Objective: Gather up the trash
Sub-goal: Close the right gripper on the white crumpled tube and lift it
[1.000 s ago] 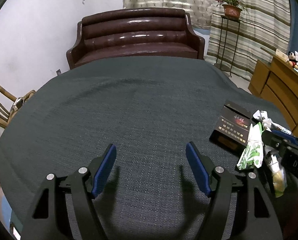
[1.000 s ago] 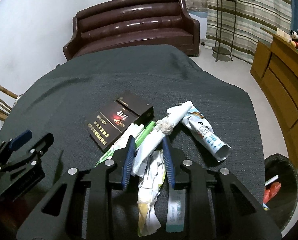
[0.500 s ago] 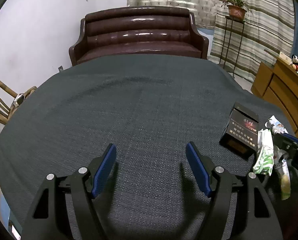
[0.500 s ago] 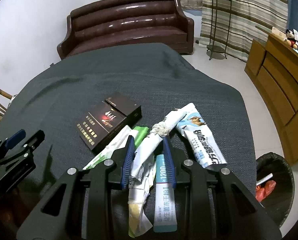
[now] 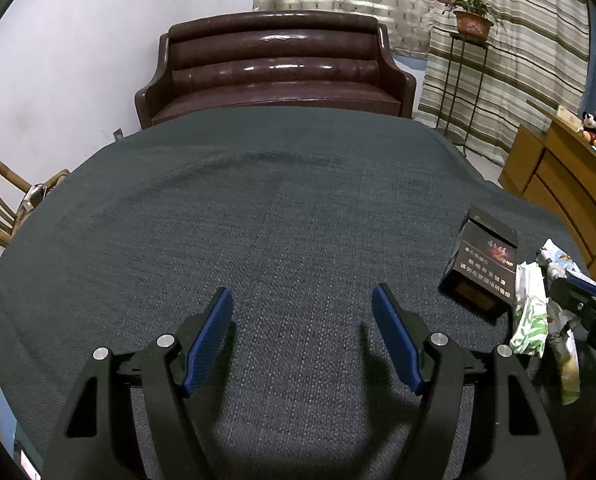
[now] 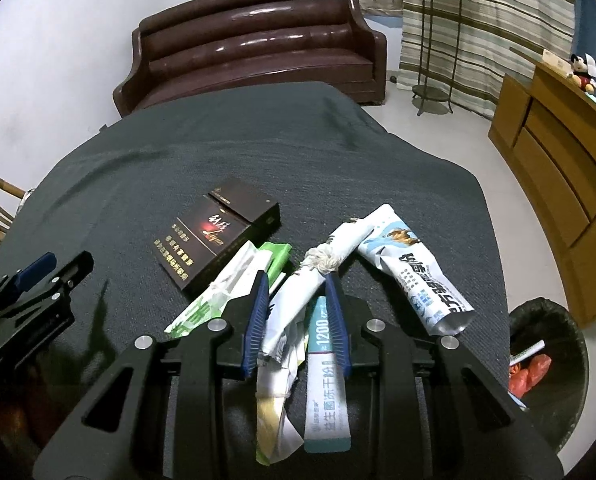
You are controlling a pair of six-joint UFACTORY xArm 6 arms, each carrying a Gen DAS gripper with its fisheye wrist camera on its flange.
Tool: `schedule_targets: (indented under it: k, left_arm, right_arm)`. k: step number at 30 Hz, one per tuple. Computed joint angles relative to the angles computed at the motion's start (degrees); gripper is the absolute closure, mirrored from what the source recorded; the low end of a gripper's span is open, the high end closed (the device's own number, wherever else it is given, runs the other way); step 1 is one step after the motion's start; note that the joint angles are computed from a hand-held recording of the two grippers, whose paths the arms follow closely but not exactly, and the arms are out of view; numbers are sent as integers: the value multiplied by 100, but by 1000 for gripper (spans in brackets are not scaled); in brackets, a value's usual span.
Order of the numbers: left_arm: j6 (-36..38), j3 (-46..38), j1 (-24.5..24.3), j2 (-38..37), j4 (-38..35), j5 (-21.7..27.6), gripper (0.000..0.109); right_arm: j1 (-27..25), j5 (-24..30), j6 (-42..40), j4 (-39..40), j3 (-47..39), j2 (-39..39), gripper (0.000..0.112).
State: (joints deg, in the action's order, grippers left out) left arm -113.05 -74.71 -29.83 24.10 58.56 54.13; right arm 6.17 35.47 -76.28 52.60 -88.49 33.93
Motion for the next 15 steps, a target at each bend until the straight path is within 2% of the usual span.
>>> schedule_targets:
  k: [15]
  left_arm:
    - [25, -60, -12, 33, -24, 40, 38]
  right_arm:
    - [-85, -30, -359, 239, 184, -137, 95]
